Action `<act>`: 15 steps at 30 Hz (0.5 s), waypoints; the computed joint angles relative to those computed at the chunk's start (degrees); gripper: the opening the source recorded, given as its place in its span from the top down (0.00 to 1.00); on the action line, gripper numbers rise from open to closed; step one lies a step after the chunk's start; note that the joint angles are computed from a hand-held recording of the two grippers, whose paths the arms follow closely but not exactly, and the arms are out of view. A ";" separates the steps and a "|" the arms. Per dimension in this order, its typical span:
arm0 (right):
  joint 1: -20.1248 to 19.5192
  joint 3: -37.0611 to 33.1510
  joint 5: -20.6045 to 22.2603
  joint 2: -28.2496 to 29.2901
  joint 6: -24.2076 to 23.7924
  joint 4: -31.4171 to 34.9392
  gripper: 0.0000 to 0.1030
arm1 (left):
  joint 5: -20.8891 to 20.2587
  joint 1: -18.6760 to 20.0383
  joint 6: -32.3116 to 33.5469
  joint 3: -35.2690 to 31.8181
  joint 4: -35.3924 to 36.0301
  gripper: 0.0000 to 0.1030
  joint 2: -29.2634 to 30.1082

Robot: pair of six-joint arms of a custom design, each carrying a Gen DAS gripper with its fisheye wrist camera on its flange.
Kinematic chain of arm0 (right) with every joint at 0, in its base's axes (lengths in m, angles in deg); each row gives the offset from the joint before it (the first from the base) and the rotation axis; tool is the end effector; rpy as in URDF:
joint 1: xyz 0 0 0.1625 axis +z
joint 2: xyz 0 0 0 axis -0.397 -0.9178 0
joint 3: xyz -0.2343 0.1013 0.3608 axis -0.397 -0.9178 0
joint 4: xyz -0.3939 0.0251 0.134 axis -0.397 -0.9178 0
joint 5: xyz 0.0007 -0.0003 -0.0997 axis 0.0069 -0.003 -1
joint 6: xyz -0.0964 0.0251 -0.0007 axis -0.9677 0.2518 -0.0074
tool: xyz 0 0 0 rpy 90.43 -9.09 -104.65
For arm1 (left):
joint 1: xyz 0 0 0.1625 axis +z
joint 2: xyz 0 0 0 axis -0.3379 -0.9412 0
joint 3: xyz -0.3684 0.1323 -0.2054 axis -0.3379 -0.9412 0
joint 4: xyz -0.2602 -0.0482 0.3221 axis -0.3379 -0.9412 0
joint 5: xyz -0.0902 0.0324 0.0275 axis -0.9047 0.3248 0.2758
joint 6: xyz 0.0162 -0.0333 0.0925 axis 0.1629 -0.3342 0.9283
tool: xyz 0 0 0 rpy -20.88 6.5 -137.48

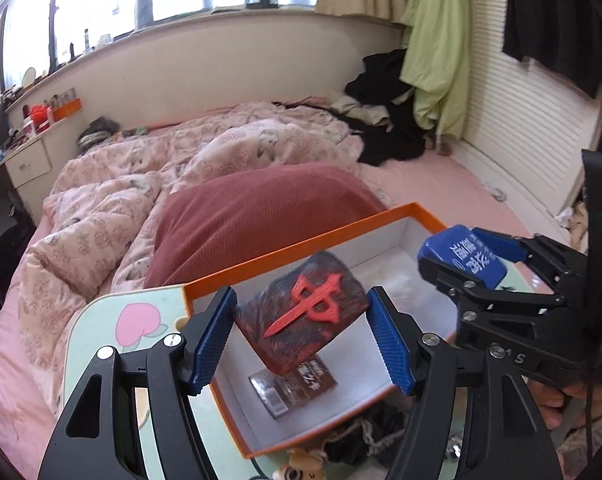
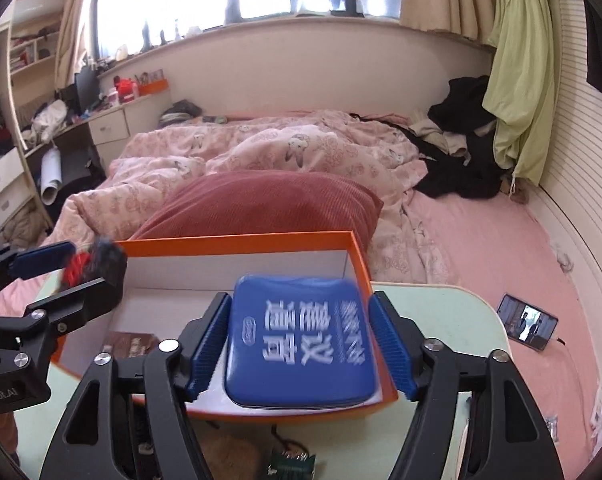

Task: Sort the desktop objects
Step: 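Lower the blue tin and red block into the orange box and open both tools, then withdraw both tools from the orange box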

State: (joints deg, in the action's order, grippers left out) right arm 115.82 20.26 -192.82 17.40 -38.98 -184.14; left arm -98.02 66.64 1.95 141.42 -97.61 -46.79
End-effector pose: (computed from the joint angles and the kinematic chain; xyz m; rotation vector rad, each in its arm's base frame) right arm 0.1330 -0.8551 0.3405 0.4234 -2.3094 1.1014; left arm -0.4012 -0.7577 0.0488 0.1479 2.1057 -1.0462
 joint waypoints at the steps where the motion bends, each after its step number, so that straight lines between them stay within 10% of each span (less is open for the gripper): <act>1: -0.29 0.86 0.89 -0.59 0.98 -0.50 0.26 | -0.40 0.00 -0.59 0.95 -0.64 0.34 -0.49; 9: -2.00 14.59 6.71 -9.49 4.90 -7.40 0.19 | -2.83 -2.04 -3.50 15.48 -13.65 0.25 -7.25; 15: -1.21 28.85 5.20 -15.79 1.40 -13.75 0.16 | -2.67 -4.22 -16.59 24.72 -6.07 0.22 -11.38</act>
